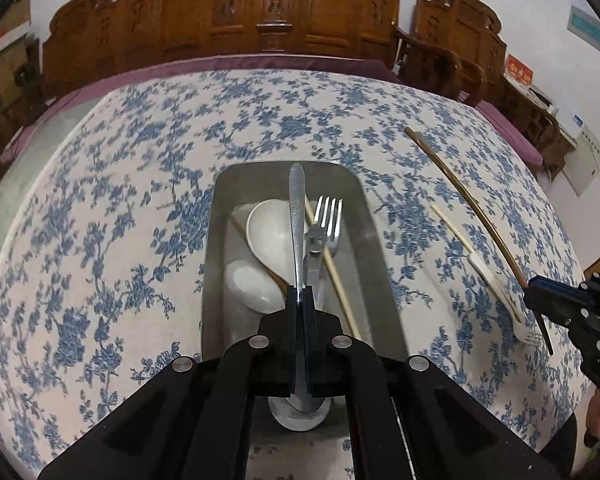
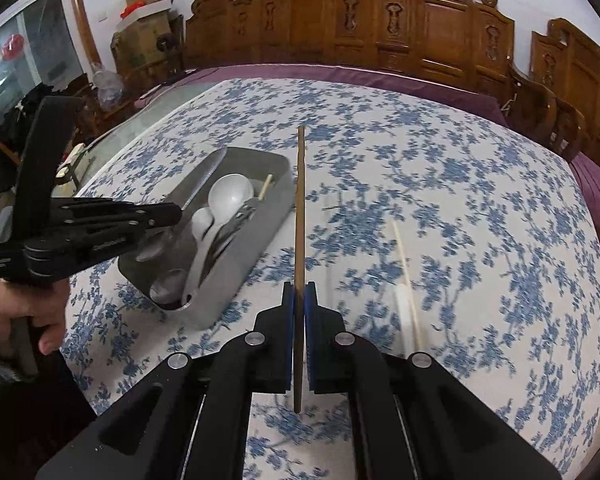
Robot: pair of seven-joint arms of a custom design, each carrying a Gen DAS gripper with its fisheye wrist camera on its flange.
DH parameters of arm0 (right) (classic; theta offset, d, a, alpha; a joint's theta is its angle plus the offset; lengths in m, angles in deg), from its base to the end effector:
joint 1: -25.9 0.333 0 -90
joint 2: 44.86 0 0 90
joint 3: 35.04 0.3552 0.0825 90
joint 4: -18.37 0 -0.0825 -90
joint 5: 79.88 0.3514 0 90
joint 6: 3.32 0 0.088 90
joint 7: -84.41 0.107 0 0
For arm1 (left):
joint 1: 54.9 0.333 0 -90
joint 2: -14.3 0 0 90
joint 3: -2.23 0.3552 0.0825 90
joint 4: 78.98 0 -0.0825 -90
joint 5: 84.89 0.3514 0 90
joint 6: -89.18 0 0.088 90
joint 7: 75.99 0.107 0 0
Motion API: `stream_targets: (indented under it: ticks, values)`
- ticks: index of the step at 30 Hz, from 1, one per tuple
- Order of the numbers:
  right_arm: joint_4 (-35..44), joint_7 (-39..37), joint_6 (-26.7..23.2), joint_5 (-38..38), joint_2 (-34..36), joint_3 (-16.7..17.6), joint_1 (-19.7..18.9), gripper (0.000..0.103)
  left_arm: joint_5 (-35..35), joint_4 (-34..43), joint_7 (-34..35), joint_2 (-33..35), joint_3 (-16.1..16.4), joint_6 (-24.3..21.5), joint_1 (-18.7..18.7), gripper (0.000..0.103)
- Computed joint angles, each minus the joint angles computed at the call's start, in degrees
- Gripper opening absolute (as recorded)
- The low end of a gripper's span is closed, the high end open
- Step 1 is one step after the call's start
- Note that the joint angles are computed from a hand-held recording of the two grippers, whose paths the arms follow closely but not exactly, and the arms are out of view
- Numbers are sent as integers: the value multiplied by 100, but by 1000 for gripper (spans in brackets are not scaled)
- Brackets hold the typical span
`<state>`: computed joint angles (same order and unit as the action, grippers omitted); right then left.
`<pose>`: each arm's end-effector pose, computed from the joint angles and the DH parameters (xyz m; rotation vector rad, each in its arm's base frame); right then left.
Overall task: Organize utensils
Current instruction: 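Carry the knife and chopstick over the grey tray with both grippers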
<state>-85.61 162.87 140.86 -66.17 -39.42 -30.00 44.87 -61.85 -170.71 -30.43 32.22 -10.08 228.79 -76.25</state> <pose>0.5570 0.2431 0.6020 -2.1539 1.3265 -0.2878 0.5740 -0.3550 0.5605 -1.9108 1.9506 -0.6966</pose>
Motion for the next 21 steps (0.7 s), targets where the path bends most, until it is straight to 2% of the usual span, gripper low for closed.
stream_targets:
  ticks: [8,21]
  values:
    - [265,107,-99,-88,245,52,134,6,-62,-242,52,-29,-1,383,93,2]
    - [412,290,-107,-150,427,84,292,6,136,-497,-192,-215,93,695,92,2]
